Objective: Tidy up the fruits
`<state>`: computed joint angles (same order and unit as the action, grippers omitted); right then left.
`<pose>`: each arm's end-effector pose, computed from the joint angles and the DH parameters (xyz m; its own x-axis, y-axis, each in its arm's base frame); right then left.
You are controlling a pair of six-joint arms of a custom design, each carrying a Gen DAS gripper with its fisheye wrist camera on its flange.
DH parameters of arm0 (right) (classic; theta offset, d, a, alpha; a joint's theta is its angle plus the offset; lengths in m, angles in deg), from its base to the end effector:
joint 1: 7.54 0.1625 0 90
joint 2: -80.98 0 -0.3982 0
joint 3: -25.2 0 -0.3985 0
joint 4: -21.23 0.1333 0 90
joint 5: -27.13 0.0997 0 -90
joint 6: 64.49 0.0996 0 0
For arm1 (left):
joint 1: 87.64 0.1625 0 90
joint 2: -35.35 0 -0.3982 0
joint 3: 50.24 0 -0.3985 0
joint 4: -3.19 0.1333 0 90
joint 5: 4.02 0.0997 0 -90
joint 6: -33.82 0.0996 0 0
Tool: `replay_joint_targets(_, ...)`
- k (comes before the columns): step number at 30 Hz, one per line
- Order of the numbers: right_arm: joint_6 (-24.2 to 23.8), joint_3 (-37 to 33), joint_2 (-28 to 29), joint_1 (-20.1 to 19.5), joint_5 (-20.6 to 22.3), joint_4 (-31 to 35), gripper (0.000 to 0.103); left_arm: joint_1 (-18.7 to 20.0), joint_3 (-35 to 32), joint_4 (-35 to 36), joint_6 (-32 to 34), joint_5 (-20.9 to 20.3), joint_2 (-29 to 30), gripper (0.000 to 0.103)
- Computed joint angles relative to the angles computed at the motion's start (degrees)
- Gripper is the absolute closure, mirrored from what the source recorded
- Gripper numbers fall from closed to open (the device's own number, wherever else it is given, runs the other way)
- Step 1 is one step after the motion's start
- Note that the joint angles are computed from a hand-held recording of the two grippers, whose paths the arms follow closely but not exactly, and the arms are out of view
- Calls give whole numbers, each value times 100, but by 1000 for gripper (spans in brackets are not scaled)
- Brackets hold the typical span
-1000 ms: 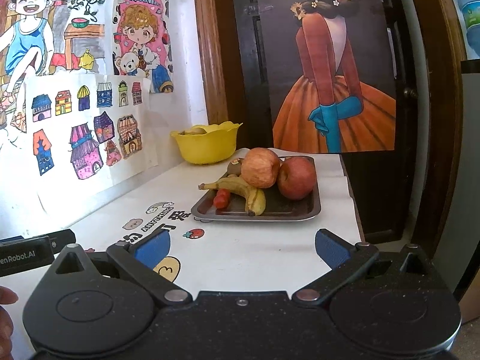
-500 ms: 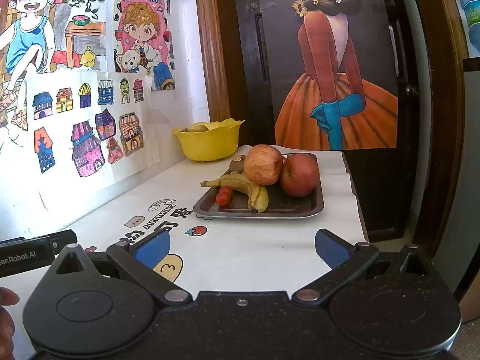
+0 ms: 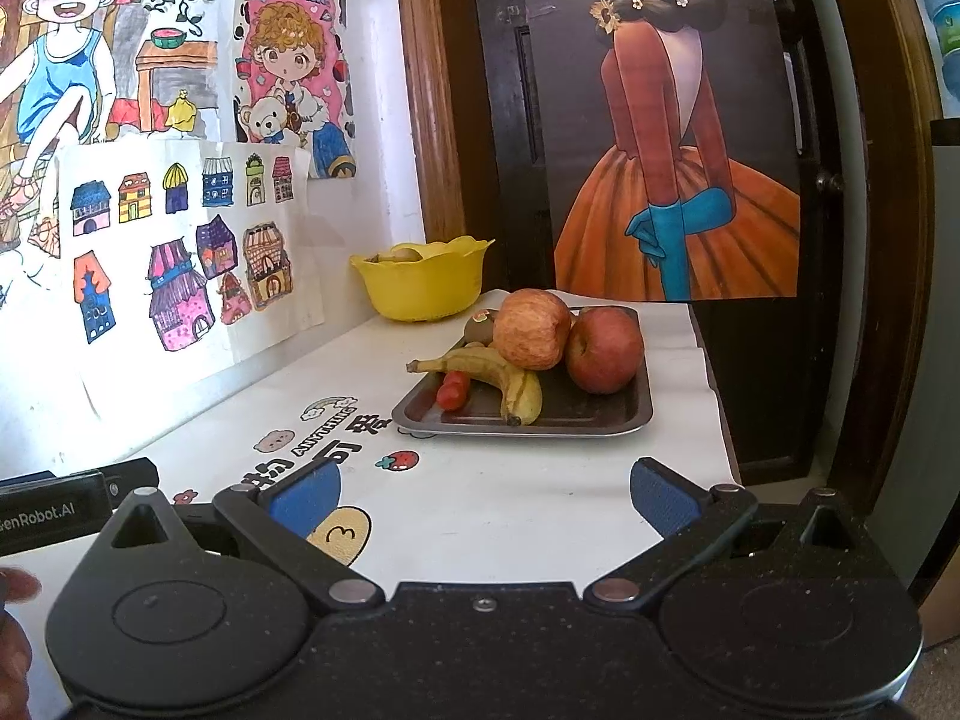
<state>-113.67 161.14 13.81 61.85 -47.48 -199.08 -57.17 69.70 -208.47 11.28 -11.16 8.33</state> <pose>-0.0021 -0.4594 0.1999 -0.7705 -0.2585 0.5826 -0.6354 0.3831 -0.6704 -0.2510 -0.4170 -0.0175 -0.7277 -0.2949 -0.6192 0.5162 0.3590 -0.7776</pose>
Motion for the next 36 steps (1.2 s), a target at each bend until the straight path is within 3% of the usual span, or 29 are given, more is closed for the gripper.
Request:
replay_joint_targets(11,-51,-7,-15,-1,31,25,1,52,96,561,-477,-94,-171,0)
replay_joint_targets(15,-50,-29,-22,14,14,102,1,121,244,1535,-1377,-140,-440,0)
replay_joint_targets(22,-47,-50,-18,28,-11,130,1,135,296,1991,-1834,-104,-535,0)
replay_joint_targets(31,-5,-62,-18,26,-26,145,1,126,262,1652,-1543,-110,-442,0)
replay_joint_targets(36,-19,-63,-24,30,-31,183,1,123,278,1980,-1780,-75,-501,0)
